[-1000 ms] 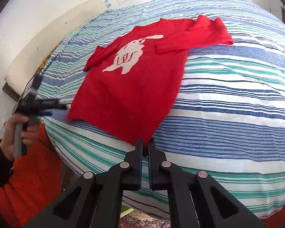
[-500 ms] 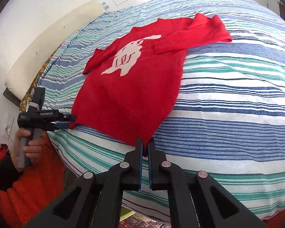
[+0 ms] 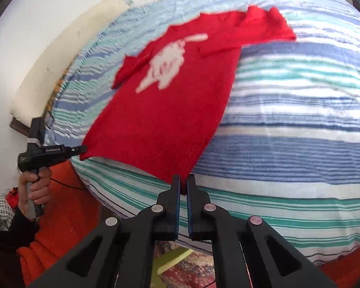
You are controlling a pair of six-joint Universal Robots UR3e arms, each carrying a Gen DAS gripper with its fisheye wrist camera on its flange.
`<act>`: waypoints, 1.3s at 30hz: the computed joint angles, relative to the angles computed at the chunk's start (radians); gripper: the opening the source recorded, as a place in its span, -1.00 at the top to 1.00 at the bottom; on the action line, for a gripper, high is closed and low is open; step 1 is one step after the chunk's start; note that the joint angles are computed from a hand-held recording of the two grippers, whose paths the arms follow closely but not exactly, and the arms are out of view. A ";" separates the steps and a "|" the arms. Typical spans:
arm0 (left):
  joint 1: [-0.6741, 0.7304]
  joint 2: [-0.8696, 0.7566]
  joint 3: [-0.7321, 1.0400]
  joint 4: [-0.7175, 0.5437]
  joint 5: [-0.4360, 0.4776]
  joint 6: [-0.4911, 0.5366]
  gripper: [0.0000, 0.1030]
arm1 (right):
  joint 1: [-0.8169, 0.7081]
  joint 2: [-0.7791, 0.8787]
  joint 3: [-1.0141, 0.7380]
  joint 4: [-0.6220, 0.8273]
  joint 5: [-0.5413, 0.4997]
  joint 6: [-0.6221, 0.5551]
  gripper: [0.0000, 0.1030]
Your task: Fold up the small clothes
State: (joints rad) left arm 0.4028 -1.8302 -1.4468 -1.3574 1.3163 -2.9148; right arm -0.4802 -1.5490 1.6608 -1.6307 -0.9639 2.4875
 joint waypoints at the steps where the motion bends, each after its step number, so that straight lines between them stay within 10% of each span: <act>1: -0.015 -0.009 -0.009 0.020 0.018 -0.004 0.97 | 0.018 0.024 0.014 -0.037 -0.026 0.030 0.91; 39: -0.120 -0.017 -0.100 0.208 0.150 0.008 0.94 | 0.042 0.032 0.126 -0.199 -0.076 0.089 0.91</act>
State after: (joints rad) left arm 0.2825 -1.8474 -1.5468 -1.1492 1.4662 -2.9072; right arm -0.4377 -1.5166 1.7872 -1.8301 -1.0398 2.5761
